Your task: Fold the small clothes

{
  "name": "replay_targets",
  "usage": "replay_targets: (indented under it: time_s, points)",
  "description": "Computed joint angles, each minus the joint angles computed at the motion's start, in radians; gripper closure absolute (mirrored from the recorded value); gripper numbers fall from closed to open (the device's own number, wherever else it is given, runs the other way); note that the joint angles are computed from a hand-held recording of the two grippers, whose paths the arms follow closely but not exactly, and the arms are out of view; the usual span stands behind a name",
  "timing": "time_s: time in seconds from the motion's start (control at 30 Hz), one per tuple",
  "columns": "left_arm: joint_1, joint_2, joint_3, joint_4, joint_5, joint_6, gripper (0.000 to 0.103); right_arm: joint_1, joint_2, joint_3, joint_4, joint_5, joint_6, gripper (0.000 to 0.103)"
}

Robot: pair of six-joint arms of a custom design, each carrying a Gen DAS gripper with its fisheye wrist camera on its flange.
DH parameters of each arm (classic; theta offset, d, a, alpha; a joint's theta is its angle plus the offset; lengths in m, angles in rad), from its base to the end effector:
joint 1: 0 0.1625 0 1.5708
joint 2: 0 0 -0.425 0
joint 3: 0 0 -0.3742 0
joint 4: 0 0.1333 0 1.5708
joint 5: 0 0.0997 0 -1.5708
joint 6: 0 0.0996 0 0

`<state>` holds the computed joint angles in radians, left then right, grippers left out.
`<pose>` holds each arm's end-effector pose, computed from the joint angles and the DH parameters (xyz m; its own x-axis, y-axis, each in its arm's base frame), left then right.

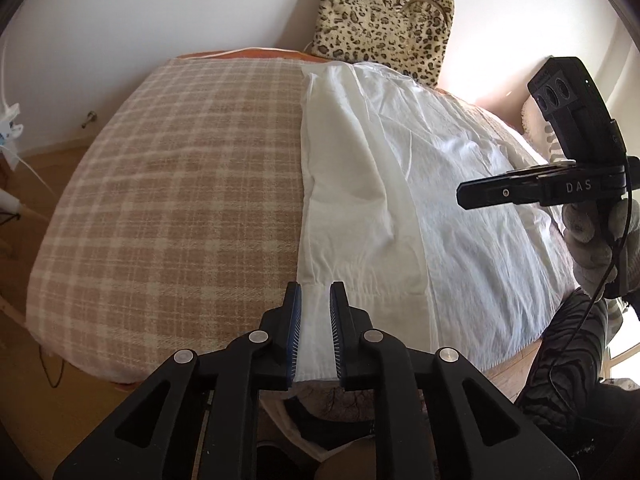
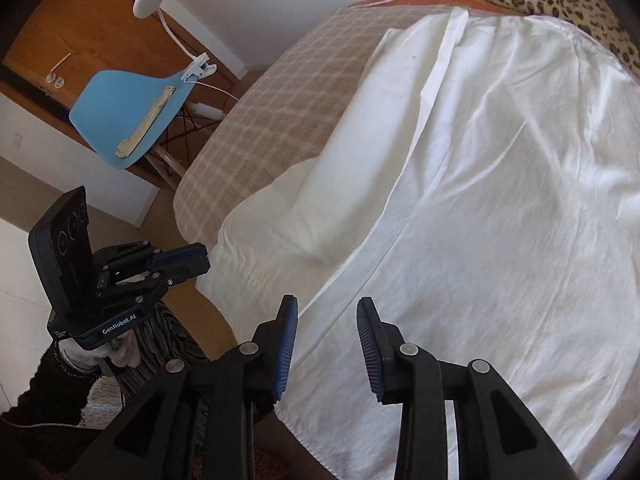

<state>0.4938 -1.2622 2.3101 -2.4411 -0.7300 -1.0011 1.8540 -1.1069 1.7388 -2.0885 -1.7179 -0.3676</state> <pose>-0.2559 -0.3734 0.1602 -0.8378 -0.0425 -0.5444 0.2989 0.7986 -0.5223 0.2760 -0.5237 0.2123 -0.7822 -0.6157 0.0949 -0.5987 0.7851 0.1587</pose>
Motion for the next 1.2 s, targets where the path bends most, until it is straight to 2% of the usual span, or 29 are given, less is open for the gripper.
replay_targets:
  time_s: [0.1, 0.2, 0.23, 0.27, 0.33, 0.37, 0.43, 0.5, 0.57, 0.6, 0.63, 0.67, 0.7, 0.73, 0.77, 0.8, 0.93, 1.03, 1.07, 1.1, 1.13, 1.17, 1.2]
  points:
    - [-0.017, 0.022, 0.005, -0.085, 0.034, 0.048, 0.090, 0.017, 0.053, -0.084, -0.122, 0.011, -0.045, 0.070]
    - [0.017, 0.072, -0.015, -0.147, 0.008, 0.102, 0.090, 0.040, 0.147, -0.182, -0.181, 0.052, -0.086, 0.070]
    - [0.030, 0.086, -0.017, -0.169, -0.008, 0.115, 0.090, 0.051, 0.186, -0.218, -0.197, 0.035, -0.111, 0.070]
    - [0.043, 0.100, -0.022, -0.181, -0.025, 0.127, 0.090, 0.068, 0.226, -0.243, -0.237, -0.016, -0.136, 0.073]
    - [0.053, 0.125, -0.030, -0.177, -0.042, 0.130, 0.090, 0.102, 0.314, -0.281, -0.359, -0.207, -0.178, 0.072]
    - [0.060, 0.133, -0.029, -0.179, -0.052, 0.138, 0.090, 0.100, 0.347, -0.309, -0.379, -0.263, -0.168, 0.069]
    - [0.070, 0.142, -0.020, -0.188, -0.073, 0.140, 0.090, 0.075, 0.384, -0.363, -0.369, -0.285, -0.097, 0.064]
    - [0.088, 0.145, -0.015, -0.195, -0.114, 0.136, 0.090, 0.041, 0.399, -0.419, -0.325, -0.253, -0.015, 0.061]
    - [0.091, 0.119, -0.004, -0.232, -0.131, 0.150, 0.090, 0.007, 0.414, -0.475, -0.245, -0.168, 0.056, 0.061]
    - [0.091, 0.097, 0.001, -0.264, -0.137, 0.160, 0.090, -0.003, 0.421, -0.491, -0.224, -0.145, 0.066, 0.065]
    - [0.093, 0.076, 0.001, -0.291, -0.133, 0.176, 0.090, -0.005, 0.429, -0.503, -0.213, -0.157, 0.063, 0.072]
    - [0.098, 0.057, -0.011, -0.303, -0.118, 0.199, 0.085, -0.005, 0.437, -0.515, -0.196, -0.178, 0.058, 0.089]
    - [0.108, 0.045, -0.030, -0.315, -0.097, 0.232, 0.070, -0.009, 0.435, -0.517, -0.176, -0.179, 0.057, 0.094]
    - [0.124, 0.042, -0.053, -0.344, -0.080, 0.270, 0.061, -0.017, 0.434, -0.523, -0.162, -0.158, 0.064, 0.094]
    - [0.148, 0.045, -0.076, -0.387, -0.082, 0.315, 0.048, -0.026, 0.432, -0.526, -0.157, -0.140, 0.072, 0.094]
    - [0.188, 0.057, -0.112, -0.433, -0.108, 0.364, 0.043, -0.031, 0.429, -0.525, -0.163, -0.126, 0.074, 0.094]
    - [0.315, 0.154, -0.253, -0.576, -0.170, 0.480, 0.043, -0.039, 0.423, -0.525, -0.168, -0.098, 0.073, 0.096]
    - [0.390, 0.235, -0.353, -0.616, -0.242, 0.513, 0.043, -0.040, 0.427, -0.534, -0.164, -0.081, 0.063, 0.091]
    - [0.404, 0.257, -0.380, -0.612, -0.237, 0.516, 0.043, -0.041, 0.431, -0.543, -0.159, -0.071, 0.061, 0.089]
    - [0.415, 0.274, -0.398, -0.609, -0.233, 0.516, 0.043, -0.040, 0.433, -0.547, -0.163, -0.070, 0.063, 0.072]
    - [0.433, 0.289, -0.417, -0.606, -0.251, 0.512, 0.043, -0.040, 0.435, -0.554, -0.165, -0.065, 0.072, 0.063]
    - [0.449, 0.299, -0.429, -0.606, -0.270, 0.496, 0.043, -0.041, 0.438, -0.560, -0.167, -0.055, 0.083, 0.059]
    - [0.463, 0.308, -0.433, -0.624, -0.294, 0.487, 0.043, -0.043, 0.443, -0.575, -0.156, -0.040, 0.093, 0.059]
